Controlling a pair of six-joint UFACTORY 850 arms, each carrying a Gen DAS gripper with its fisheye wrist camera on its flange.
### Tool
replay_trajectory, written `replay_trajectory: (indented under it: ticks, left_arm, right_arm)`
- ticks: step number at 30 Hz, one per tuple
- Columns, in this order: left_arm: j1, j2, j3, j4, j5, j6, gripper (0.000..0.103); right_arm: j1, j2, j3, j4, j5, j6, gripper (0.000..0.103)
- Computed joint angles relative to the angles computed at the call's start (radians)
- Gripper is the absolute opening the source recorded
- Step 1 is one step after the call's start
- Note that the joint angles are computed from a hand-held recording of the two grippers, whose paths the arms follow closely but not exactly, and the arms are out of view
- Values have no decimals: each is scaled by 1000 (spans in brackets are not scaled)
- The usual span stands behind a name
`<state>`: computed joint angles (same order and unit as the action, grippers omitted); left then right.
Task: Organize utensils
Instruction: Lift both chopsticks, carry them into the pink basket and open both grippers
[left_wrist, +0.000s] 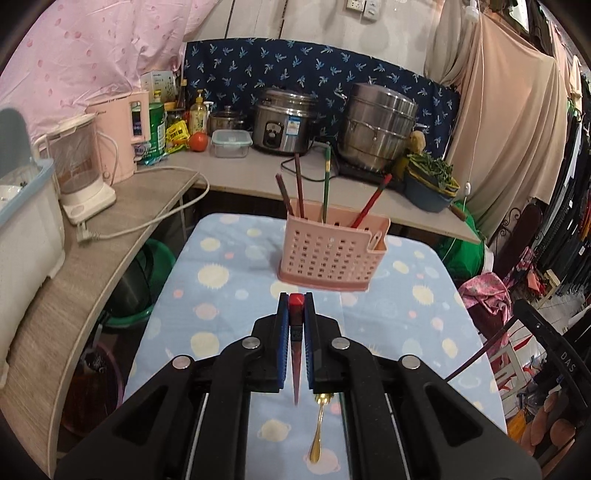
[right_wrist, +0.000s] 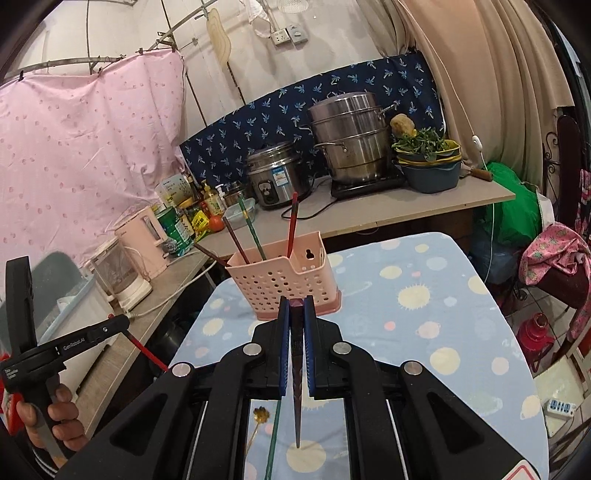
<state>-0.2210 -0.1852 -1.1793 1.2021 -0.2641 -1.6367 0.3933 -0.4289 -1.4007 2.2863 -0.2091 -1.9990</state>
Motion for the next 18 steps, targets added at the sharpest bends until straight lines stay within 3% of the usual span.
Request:
replay_trajectory:
  ticks: [9, 18]
  left_arm:
    - [38, -66, -159, -28, 25, 65, 7]
    - [54, -175, -379, 36, -5, 46, 7]
  right_arm:
    - [-22, -92, -194, -168, -5, 196, 7]
    - [-29, -247, -498, -402, 28, 444, 7]
